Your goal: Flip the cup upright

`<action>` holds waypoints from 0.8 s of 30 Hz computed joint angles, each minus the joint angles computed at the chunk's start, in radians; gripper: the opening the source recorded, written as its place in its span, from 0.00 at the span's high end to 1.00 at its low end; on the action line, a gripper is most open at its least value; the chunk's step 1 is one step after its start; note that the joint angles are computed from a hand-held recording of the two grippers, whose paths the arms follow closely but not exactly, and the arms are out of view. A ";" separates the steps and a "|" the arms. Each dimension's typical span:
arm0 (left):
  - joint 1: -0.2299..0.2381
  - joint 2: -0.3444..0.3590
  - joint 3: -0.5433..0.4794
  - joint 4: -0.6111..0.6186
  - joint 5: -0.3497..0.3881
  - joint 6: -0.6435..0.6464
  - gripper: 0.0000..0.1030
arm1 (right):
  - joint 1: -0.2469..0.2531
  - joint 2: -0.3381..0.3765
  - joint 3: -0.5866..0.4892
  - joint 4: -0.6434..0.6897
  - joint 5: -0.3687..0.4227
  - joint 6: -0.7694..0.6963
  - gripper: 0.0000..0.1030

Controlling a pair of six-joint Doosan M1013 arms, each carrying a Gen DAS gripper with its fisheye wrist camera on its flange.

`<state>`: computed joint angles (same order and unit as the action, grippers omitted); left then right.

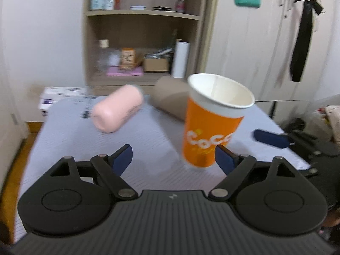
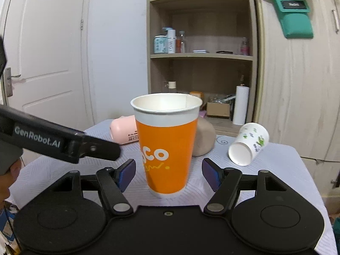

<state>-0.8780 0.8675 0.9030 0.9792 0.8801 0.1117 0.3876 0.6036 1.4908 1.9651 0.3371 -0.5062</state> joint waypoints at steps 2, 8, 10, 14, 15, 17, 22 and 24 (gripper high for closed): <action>-0.006 -0.011 0.017 0.013 0.019 -0.028 0.14 | -0.001 -0.012 0.013 0.010 -0.007 0.003 0.27; -0.036 -0.037 0.053 0.076 0.097 -0.104 0.06 | 0.002 -0.057 0.056 0.076 -0.058 -0.029 0.26; -0.044 -0.042 0.057 0.086 0.119 -0.111 0.05 | 0.002 -0.071 0.072 0.118 -0.061 -0.077 0.26; -0.060 -0.056 0.075 0.112 0.130 -0.147 0.03 | 0.008 -0.099 0.103 0.221 -0.076 -0.195 0.26; -0.064 -0.059 0.081 0.122 0.131 -0.162 0.02 | 0.008 -0.106 0.111 0.237 -0.077 -0.212 0.26; -0.071 -0.065 0.092 0.138 0.136 -0.183 0.01 | 0.009 -0.120 0.126 0.261 -0.082 -0.234 0.24; -0.086 -0.068 0.094 0.152 0.173 -0.198 0.01 | 0.020 -0.148 0.150 0.357 -0.136 -0.318 0.24; -0.090 -0.068 0.091 0.152 0.184 -0.191 0.01 | 0.020 -0.158 0.163 0.403 -0.135 -0.359 0.24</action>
<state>-0.9682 0.7997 0.9943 1.1309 1.0639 -0.0788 0.4075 0.4451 1.6541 2.3681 0.2019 -0.8650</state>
